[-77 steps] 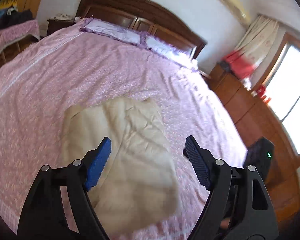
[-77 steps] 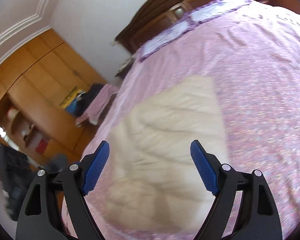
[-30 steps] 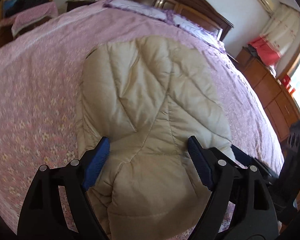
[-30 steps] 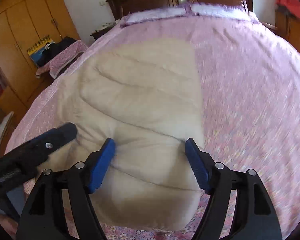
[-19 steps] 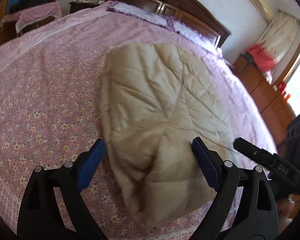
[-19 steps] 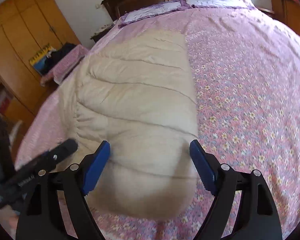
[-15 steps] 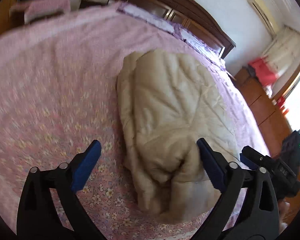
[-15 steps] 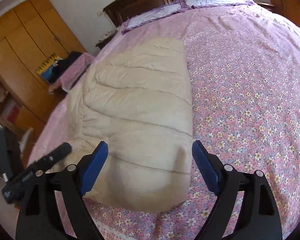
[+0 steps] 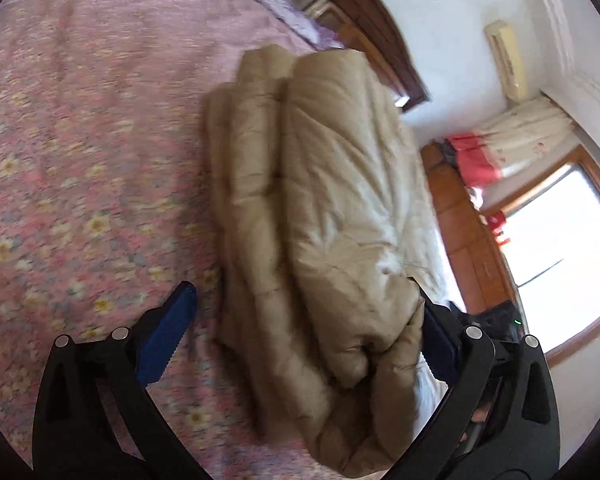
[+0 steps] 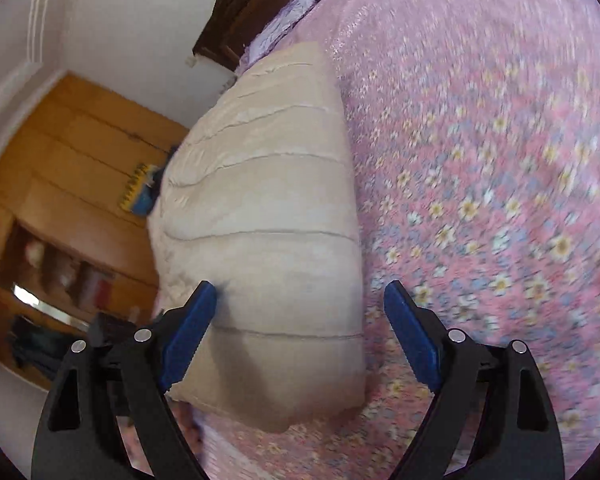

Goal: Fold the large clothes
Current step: 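Lift the bundle end with both tools and fold it over onto itself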

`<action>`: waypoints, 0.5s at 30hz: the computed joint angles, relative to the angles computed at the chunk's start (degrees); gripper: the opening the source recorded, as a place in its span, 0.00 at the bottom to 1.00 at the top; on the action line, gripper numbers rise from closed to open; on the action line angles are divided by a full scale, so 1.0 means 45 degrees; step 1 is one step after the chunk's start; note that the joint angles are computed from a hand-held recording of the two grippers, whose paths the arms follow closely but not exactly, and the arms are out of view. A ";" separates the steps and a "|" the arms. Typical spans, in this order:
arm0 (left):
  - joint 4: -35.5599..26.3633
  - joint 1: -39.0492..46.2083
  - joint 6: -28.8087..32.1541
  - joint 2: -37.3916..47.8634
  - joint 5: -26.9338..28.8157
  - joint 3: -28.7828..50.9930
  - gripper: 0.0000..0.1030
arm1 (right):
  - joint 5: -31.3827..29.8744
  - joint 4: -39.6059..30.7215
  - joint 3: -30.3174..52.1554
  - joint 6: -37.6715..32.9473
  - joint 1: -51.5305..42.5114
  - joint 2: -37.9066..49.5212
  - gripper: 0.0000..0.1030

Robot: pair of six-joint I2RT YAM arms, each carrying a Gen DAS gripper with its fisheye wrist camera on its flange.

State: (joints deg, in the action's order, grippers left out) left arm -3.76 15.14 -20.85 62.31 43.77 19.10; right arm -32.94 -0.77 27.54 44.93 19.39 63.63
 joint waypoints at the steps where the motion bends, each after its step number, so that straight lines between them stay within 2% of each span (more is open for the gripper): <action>1: -0.0065 -0.0265 0.0059 -0.0117 -0.0178 0.0025 0.96 | -0.0107 0.0514 -0.0155 0.0286 0.0070 0.0141 0.79; 4: 0.0449 -0.0464 -0.0195 0.0146 -0.0235 -0.0146 0.96 | -0.0346 0.1025 -0.0121 0.0586 0.0145 0.0490 0.76; 8: 0.2865 -0.0551 -0.1050 0.1756 0.0127 -0.0292 0.96 | -0.0516 0.1441 0.0169 0.0681 0.0124 0.1136 0.76; 10: 0.3451 -0.0583 -0.1018 0.2343 0.0239 -0.0178 0.96 | -0.0410 0.1788 0.0427 0.0848 0.0227 0.1622 0.76; 13: 0.3715 -0.0515 -0.1012 0.2836 0.0503 -0.0050 0.96 | -0.0125 0.2015 0.0796 0.0985 0.0436 0.2160 0.77; 15: 0.3106 -0.0399 -0.0881 0.2503 0.0391 -0.0095 0.96 | 0.0205 0.2132 0.0925 0.1201 0.0802 0.2331 0.78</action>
